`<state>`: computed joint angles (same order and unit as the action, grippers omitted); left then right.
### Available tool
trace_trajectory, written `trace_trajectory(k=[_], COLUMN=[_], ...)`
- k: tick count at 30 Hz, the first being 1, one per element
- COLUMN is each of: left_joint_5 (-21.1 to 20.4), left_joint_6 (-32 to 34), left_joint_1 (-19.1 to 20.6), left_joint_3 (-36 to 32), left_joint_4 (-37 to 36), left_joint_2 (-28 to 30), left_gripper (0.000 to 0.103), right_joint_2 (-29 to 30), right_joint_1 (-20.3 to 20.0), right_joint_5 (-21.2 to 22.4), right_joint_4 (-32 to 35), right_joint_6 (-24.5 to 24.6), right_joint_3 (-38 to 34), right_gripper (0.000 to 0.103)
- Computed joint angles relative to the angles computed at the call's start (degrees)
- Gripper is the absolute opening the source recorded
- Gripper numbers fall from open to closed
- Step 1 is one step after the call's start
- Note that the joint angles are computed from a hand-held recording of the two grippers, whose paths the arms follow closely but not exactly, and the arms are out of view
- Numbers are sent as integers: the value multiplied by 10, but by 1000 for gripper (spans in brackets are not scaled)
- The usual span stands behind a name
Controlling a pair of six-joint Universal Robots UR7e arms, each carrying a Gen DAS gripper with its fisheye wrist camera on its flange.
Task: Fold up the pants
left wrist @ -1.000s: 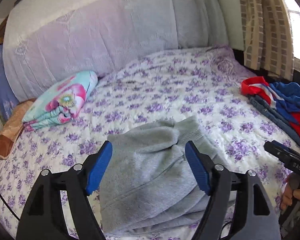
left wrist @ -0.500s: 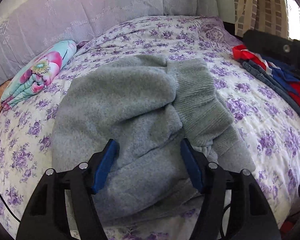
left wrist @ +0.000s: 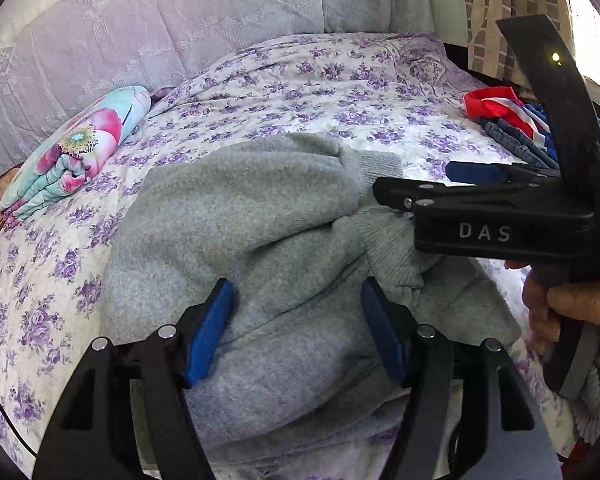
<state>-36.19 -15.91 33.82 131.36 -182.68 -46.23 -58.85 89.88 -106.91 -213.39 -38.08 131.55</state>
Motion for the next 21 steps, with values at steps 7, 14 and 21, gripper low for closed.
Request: trace_trajectory(k=[7, 14, 21], left_joint_5=[-8, -5, 19], left_joint_6=[-14, -35, -41], left_joint_1=[1, -3, -14], left_joint_3=[1, 3, 14], left_joint_4=[15, 36, 46], left_joint_2=[-14, -26, -50], left_gripper=[65, 66, 71], right_joint_2=[-1, -17, -43], right_joint_1=[10, 17, 22], right_joint_5=[-4, -2, 16], right_joint_4=[-29, -34, -57], right_joint_6=[-1, 3, -8], right_joint_3=[11, 27, 60], right_gripper=[93, 93, 93])
